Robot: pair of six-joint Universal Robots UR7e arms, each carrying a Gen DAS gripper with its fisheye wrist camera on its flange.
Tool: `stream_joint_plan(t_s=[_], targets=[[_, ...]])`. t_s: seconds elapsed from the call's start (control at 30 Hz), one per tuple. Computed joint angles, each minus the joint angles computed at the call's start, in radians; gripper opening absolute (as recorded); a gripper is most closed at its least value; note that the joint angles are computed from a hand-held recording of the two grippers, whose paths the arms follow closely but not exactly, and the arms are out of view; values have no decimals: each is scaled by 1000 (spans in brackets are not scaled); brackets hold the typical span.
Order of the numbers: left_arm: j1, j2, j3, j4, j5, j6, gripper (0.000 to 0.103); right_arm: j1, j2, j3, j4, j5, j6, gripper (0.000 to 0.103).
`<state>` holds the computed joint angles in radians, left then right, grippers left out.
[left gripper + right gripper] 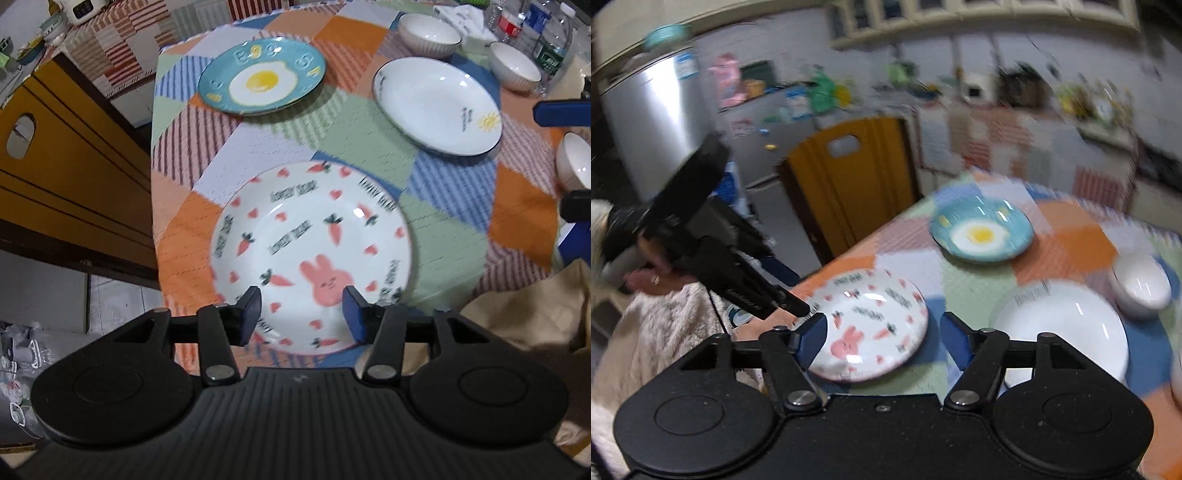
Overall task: Organize plates and bowls
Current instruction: 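Open both tools and move them to the pink bunny plate rim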
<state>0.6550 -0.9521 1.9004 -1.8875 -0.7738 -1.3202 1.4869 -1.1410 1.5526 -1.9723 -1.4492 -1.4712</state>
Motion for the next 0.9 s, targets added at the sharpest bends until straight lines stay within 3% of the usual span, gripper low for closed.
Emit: stream_joint_plan(t_s=[0.1,0.33,0.37,0.47,0.53,0.63,0.77,0.9], targets=[[0,-18,37,18,33,-29,49,-19,5,37,-14,48,-90,73],[44,-42,113,-68,51,16,54,-4,55,113,-175,-43,-72,73],[49,-41,122,-80,60,36,56,4,67,118,-204,-79,-54,73],[62,-50,166,-171,82,123,57,40,125,64,-143,-218,87,69],[70,-65,196,-236,93,141,57,49,128,74,-164,-257,101,69],[83,-88,239,-346,92,191,57,59,125,81,-157,-300,112,69],[114,-92,244,-386,68,210,55,71,135,82,-156,-346,146,69],[133,-83,231,-338,69,207,53,68,208,5,-70,-363,316,66]])
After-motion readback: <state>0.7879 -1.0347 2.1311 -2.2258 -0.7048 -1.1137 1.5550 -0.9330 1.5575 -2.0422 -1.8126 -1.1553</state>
